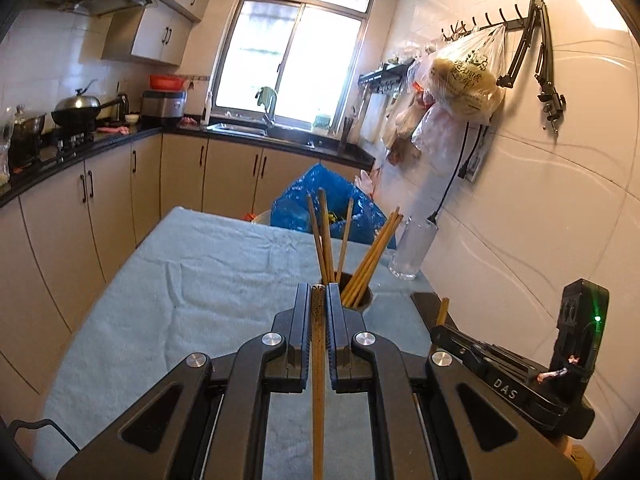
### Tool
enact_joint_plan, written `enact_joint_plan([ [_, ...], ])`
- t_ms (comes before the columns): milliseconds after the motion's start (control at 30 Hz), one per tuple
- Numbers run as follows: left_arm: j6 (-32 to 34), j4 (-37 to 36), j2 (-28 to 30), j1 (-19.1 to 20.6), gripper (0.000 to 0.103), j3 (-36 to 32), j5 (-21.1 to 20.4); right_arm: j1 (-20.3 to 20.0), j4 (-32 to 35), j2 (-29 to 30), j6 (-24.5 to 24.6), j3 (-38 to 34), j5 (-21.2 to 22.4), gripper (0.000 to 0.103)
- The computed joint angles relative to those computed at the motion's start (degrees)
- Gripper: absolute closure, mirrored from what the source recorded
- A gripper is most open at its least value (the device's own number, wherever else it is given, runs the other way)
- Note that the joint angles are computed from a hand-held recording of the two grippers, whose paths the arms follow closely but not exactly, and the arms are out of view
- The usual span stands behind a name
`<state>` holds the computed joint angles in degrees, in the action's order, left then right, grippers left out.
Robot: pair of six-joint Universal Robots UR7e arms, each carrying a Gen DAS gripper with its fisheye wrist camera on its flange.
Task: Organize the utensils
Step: 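Lift both held chopsticks, carry them over the grey cup and lower them in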
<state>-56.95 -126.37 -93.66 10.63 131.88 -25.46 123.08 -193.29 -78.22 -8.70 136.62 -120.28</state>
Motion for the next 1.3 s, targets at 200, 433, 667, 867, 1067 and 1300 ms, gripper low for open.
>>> enact_joint_plan([
  [200, -5.5, 11.3, 2.1, 1.3, 0.097, -2.7, 2.8, 0.1, -0.6, 0.1, -1.0, -0.6, -0.3, 0.096],
  [433, -19.5, 32.7, 3.6, 2.4, 0.097, -7.0, 3.6, 1.0, -2.6, 1.1, -2.2, -0.7, -2.2, 0.096],
  [667, -27.8, 44.8, 3.6, 1.3, 0.096, -9.0, 4.3, 1.5, -2.8, 0.5, -1.0, -0.2, -2.9, 0.096],
  [867, -28.3, 45.3, 2.7, 0.5, 0.096, -8.4, 4.3, 2.5, -2.6, 0.4, -0.4, 0.0, -3.9, 0.096],
  [1067, -25.3, 40.7, 1.0, 0.3, 0.096, -7.6, 3.2, 3.2, -2.9, 0.2, -0.5, -0.2, -4.2, 0.096],
  [1300, -22.4, 35.7, -1.4, -0.3, 0.097, -6.5, 1.8, 3.8, -2.8, -0.2, -1.2, -0.3, -3.9, 0.096],
])
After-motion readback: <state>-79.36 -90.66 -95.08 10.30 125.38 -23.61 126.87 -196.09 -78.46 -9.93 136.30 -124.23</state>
